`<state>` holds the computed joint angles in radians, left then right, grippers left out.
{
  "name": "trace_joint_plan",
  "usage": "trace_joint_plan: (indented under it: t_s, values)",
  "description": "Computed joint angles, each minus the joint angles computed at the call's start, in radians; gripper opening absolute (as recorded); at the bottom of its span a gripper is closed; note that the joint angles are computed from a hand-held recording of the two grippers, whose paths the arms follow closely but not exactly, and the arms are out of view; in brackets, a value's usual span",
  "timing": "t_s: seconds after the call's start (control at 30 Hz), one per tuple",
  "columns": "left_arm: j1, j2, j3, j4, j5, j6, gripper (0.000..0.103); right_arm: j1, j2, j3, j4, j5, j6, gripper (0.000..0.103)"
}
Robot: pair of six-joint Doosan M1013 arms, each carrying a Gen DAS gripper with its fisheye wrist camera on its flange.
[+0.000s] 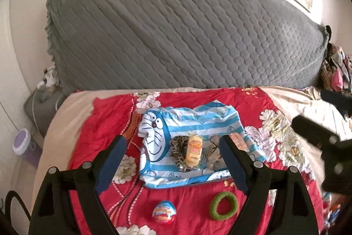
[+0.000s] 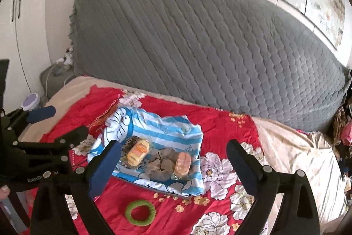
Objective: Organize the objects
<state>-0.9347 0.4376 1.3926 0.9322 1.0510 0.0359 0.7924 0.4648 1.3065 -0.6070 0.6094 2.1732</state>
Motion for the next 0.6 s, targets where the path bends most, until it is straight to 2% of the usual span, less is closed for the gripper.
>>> trace_joint_plan:
  t_s: [0.37, 0.6]
  values:
    - [-0.052, -0.033, 0.015, 0.035, 0.073, -0.013, 0.088, 0.016, -0.066, 0.052, -0.004, -0.052, 0.041, 0.099]
    - [-0.08, -0.062, 0.035, 0.04, 0.076, -0.025, 0.088, 0.031, -0.111, 0.101, -0.007, -0.1, 0.039, 0.099]
